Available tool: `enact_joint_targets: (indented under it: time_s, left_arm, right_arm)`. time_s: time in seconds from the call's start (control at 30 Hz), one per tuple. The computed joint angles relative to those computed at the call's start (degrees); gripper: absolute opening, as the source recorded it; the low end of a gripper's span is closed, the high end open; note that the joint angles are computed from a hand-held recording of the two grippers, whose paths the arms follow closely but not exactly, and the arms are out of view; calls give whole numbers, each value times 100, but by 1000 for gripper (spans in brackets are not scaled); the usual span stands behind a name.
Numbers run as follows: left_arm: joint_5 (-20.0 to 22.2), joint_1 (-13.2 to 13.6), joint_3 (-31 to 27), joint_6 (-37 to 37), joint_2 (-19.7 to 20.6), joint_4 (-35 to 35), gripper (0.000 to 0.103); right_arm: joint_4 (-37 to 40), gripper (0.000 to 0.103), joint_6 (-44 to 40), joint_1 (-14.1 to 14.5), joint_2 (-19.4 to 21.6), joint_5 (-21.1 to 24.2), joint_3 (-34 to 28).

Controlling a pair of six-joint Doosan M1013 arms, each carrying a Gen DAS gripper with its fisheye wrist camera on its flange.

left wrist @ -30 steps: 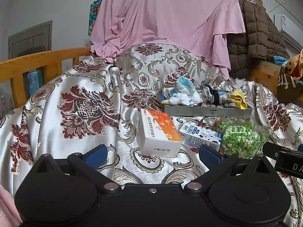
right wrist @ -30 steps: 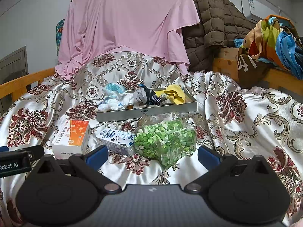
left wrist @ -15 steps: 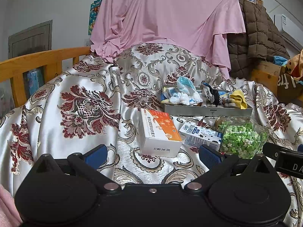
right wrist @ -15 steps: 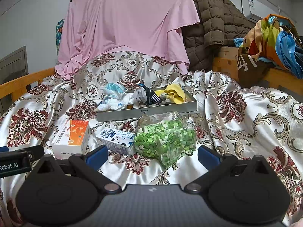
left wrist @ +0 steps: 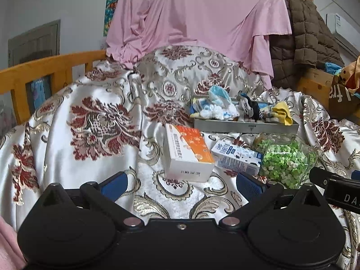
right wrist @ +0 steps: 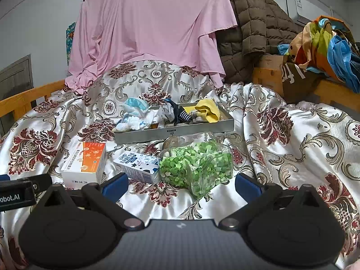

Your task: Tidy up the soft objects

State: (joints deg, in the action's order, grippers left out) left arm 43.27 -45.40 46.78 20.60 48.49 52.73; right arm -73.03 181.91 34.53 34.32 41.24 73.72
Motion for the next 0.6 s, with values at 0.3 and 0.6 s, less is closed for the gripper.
enact_joint_targets:
  time_s: [0.3, 0.6]
  left_arm:
    - [19, -4, 0, 7, 1, 1, 102]
    - [-4, -5, 13, 55, -14, 93, 102]
  right_arm:
    - [8, 103, -10, -3, -3, -4, -3]
    - [21, 103, -22, -2, -3, -2, -7]
